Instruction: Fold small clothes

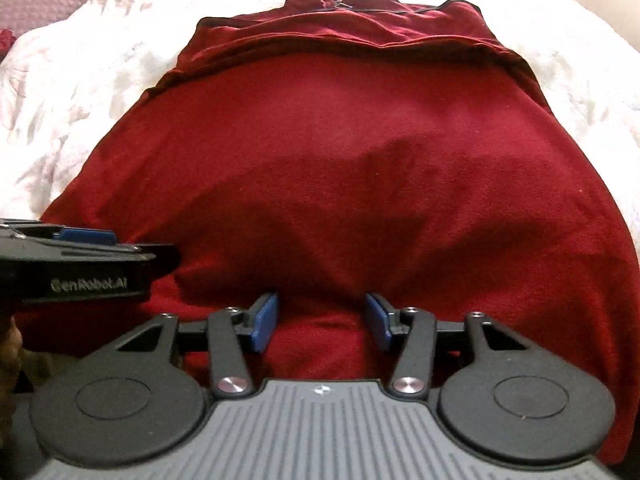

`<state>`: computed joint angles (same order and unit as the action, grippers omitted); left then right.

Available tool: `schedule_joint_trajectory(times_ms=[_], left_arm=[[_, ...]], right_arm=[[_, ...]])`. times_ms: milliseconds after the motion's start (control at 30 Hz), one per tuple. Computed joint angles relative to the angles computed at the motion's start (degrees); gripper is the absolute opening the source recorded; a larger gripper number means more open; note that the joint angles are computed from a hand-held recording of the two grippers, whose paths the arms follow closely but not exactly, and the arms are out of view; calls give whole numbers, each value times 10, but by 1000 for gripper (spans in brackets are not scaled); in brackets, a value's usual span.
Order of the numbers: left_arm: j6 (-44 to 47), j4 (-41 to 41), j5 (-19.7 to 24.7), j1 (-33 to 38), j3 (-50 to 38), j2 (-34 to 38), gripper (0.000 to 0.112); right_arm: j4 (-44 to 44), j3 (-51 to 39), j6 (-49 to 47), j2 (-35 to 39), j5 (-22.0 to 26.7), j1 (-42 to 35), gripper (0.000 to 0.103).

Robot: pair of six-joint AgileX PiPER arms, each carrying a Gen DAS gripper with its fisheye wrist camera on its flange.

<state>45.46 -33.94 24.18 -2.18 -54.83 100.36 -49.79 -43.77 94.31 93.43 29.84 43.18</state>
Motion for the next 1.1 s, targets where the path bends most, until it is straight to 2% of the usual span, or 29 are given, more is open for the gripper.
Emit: schedule_joint_trajectory(times_ms=[100, 167, 233, 367, 500, 567, 600, 633, 700, 767, 833, 867, 933, 1000, 1100], left_arm=[[9, -7, 8, 2, 5, -12, 65], [18, -20, 7, 5, 7, -11, 66], [39, -46, 6, 10, 2, -1, 66], [31, -49, -6, 4, 6, 2, 67], [-9, 7, 10, -1, -5, -12, 67], [-30, 33, 32, 12, -14, -30, 67], [-50, 56, 36, 18, -15, -43, 67], [-79, 92, 37, 24, -16, -59, 67], [-114, 141, 49, 44, -20, -80, 67], [-100, 137, 76, 86, -28, -90, 67], [-81, 126, 105, 129, -39, -87, 67], [-76, 126, 119, 147, -46, -81, 67], [-58, 118, 134, 171, -46, -73, 67], [-45, 110, 149, 183, -51, -55, 67], [-50, 119, 151, 173, -45, -40, 67]], right_arm=[[25, -12, -39, 5, -3, -9, 72], [18, -17, -24, 10, 3, -4, 73], [-2, -7, 11, 7, -17, -7, 84], [-55, 5, 80, 9, -34, -7, 85], [-65, -7, 72, 25, -22, 0, 90], [-29, -10, 35, 19, -27, -5, 91], [-5, -14, -1, 15, -28, -11, 90], [10, -14, -23, 5, -21, -10, 78], [29, -9, -37, -29, 12, -1, 67], [12, 9, -12, -87, 83, 28, 70], [-6, 32, 22, -144, 165, 63, 87], [-7, 49, 33, -180, 206, 79, 90], [14, 89, 32, -257, 256, 93, 90], [63, 114, 1, -314, 279, 77, 90], [111, 149, -34, -362, 300, 59, 74]])
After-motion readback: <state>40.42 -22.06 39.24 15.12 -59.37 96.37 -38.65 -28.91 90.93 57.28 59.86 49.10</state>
